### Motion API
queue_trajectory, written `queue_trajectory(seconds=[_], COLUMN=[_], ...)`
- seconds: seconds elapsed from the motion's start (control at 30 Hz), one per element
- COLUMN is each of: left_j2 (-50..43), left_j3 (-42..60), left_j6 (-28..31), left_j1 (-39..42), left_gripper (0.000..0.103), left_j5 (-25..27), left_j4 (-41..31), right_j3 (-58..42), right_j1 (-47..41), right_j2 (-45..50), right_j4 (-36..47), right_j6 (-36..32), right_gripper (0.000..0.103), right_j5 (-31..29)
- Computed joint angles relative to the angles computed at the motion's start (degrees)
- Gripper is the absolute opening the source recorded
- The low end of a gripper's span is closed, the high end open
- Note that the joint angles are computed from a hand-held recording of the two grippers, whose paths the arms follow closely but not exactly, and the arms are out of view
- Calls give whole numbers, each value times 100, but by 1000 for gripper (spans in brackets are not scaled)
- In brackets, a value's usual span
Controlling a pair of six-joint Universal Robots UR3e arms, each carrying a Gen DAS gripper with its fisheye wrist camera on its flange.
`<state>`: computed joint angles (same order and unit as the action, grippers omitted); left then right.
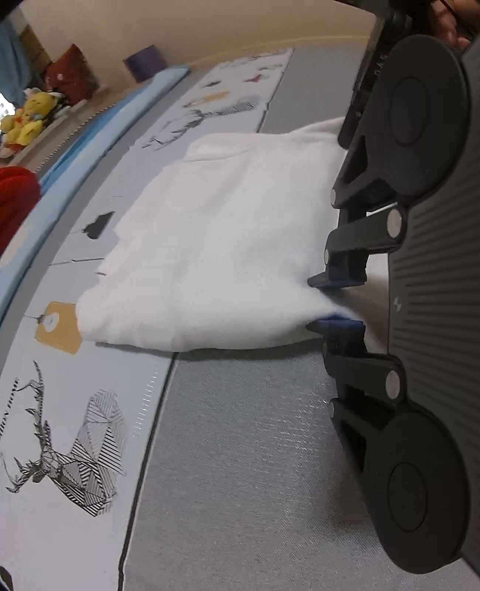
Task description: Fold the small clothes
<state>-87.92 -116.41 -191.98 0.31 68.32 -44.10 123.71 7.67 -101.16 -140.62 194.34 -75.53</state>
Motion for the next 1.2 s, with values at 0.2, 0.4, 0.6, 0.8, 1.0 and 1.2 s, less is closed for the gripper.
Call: queue_trajectory(seconds=[0.2, 0.4, 0.6, 0.8, 1.0, 1.2], left_j2=[-19, 209, 1154, 1706, 1694, 1890], left_j3=[318, 279, -126, 145, 848, 1023], left_j6=[273, 598, 349, -377, -1470, -2941], left_j1=[-405, -617, -1501, -2961, -4399, -6287], left_gripper=[27, 49, 87, 103, 103, 103], left_j5=[570, 1170, 2873, 4386, 5416, 6781], left_j4=[-376, -851, 38, 31, -642, -1639], right_j3=[-247, -488, -203, 361, 313, -328], right_j1=[217, 598, 1361, 2384, 4489, 6403], right_j2=[142, 176, -744, -2054, -2082, -1590], right_j4=[479, 1139, 769, -123, -62, 1448], right_j6=[-8, 16, 305, 1375, 2754, 4692], right_gripper=[26, 43, 43, 59, 71, 71], right_j5=[-392, -1242, -2598, -3853, -5710, -7199])
